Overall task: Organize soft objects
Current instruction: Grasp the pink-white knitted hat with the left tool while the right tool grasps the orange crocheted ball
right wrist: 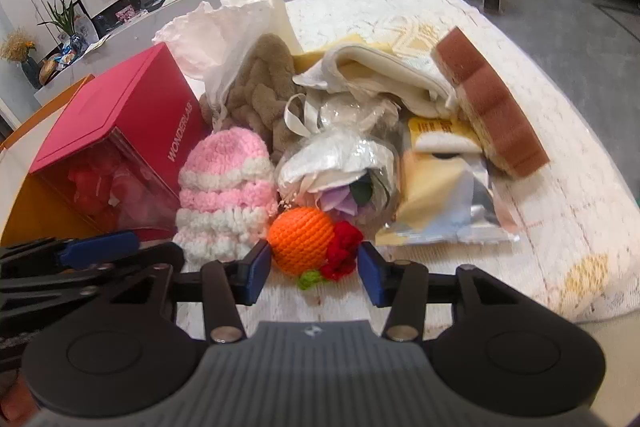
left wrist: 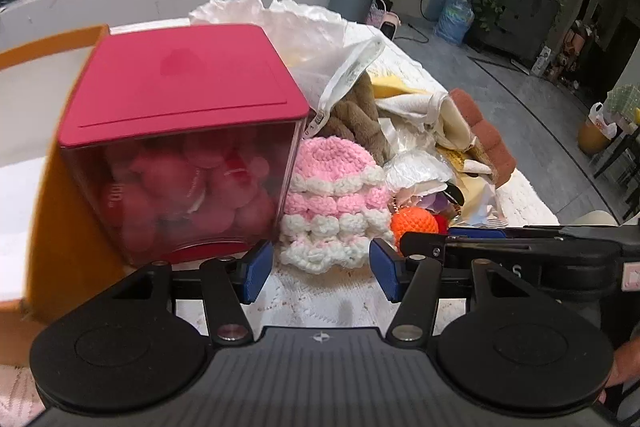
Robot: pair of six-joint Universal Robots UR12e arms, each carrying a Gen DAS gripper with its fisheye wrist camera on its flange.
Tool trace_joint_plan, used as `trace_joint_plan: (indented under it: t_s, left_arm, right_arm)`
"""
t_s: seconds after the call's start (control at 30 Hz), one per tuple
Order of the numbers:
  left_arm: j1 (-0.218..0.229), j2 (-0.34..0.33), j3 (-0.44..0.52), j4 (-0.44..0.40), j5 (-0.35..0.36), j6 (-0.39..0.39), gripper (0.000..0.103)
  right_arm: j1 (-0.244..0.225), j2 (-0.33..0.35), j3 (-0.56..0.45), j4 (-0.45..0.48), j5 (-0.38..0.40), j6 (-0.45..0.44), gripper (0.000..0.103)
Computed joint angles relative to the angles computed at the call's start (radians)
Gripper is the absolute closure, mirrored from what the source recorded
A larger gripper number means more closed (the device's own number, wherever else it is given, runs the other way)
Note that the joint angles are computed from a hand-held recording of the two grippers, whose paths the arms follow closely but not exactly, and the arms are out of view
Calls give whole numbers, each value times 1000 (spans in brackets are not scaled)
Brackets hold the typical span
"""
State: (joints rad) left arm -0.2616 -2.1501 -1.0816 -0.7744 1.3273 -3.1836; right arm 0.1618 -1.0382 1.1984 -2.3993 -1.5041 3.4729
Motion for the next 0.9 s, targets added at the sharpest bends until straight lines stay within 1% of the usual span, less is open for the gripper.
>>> trace_joint_plan:
  t_s: [0.1,0.27,0.3,0.47,0.57,0.67,0.77,0.8,0.83,0.87,0.9]
  left_arm:
    - [1,-9,9,-6,-5,-23,37]
    - [3,-25,28,-34,0,-72,32]
    - [4,-29,32,-43,0,-87,32]
    - [10,-37,34,-46,-33,-149,32]
    - [13,-41,30,-32,-48,-189,32]
    - [17,-45,28,-20,-75,-218,39]
    - [15,-43,21,-2,-75,-223,48]
    - [13,-41,19,0,-66,-223,54]
    - [11,-40,19,-1,-55,-223,58]
    - [7,-37,19,-5,-39,-223,71]
    - [3,-37,23,-14,-21,-221,74]
  right_arm:
    - [-1,10,-13,12,4,-3,51]
    - [-19,12,-7,12,61,72,50]
    - [-20,10,-4,8,64,75,52]
    - [-15,1,7,-3,33,77,54]
    - [-16,-3,12,-1,40,86,54]
    - [-20,-1,13,-5,53,90,54]
    - [-20,-3,16,-7,56,83,54]
    - [-20,-3,16,-6,58,81,54]
    - [-20,-2,14,-6,58,77,54]
    - [-19,-2,13,-7,57,72,54]
    - [-18,-2,13,-8,57,67,54]
